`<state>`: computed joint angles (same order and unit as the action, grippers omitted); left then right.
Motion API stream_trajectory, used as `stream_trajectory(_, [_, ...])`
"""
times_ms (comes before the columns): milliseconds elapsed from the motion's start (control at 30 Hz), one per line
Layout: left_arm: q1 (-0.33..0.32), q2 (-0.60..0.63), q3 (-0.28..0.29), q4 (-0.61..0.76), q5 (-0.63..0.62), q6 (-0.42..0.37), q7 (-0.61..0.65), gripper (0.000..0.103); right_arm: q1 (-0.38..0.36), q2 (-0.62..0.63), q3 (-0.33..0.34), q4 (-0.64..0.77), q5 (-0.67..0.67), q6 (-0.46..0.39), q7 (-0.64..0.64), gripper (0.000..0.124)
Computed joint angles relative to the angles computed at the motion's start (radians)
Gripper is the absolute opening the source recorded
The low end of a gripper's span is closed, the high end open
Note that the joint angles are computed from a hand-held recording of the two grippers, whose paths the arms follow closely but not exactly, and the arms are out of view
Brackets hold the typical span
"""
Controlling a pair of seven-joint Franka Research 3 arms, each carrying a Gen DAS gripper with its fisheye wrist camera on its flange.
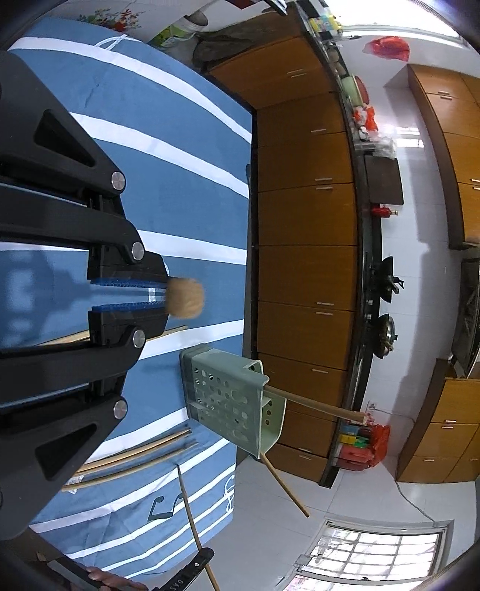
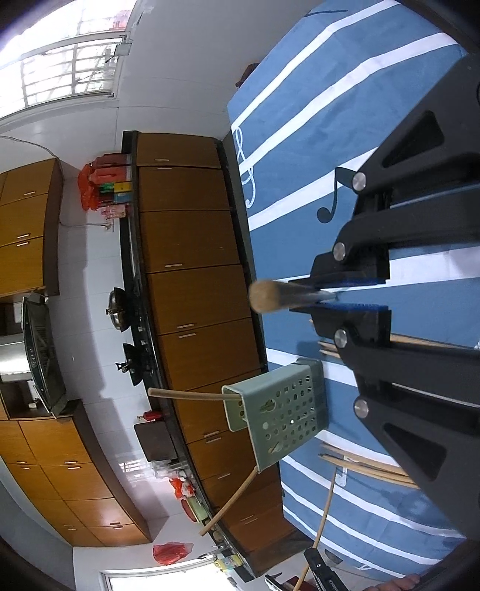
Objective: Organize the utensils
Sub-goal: 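Lift the held chopsticks with both tools and raise them upright, then insert both chopsticks into the green holder and open both tools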
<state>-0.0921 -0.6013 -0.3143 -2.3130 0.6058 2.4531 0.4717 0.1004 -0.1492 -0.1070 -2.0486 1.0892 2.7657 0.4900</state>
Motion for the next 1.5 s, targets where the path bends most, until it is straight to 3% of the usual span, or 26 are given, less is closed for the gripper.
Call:
stream_trajectory(167, [-0.015,-0.007,0.008,0.014,-0.004,0.027,0.029,0.007,0.005,-0.009,-0.009,0.028,0.046,-0.023,-0.039,0.008])
stream_trajectory(433, [-0.016,0.025,-0.004,0.117,-0.005,0.127,0.091,0.007,-0.014,-0.026,-0.046,0.159,0.130,-0.247,-0.015,0.008])
stream_trajectory(500, [-0.003,0.055,-0.021,0.164,0.011,0.147,0.100,0.007,-0.011,-0.031,-0.044,0.182,0.182,-0.261,-0.041,0.008])
stream_trajectory(767, [0.028,0.188,-0.070,0.340,0.099,0.141,0.113,0.007,0.032,-0.017,-0.007,0.250,0.377,-0.158,-0.191,0.008])
stream_trajectory(1000, [-0.016,0.292,-0.029,0.442,0.099,0.048,0.172,0.007,0.044,0.081,0.038,0.365,0.512,-0.064,-0.294,0.008])
stream_trajectory(1167, [-0.038,0.316,0.001,0.442,0.077,0.041,0.186,0.007,0.033,0.169,0.081,0.442,0.456,-0.032,-0.242,0.008])
stream_trajectory(1500, [-0.056,0.352,0.034,0.438,0.032,0.045,0.212,0.007,0.025,0.243,0.141,0.455,0.279,0.005,-0.130,0.008])
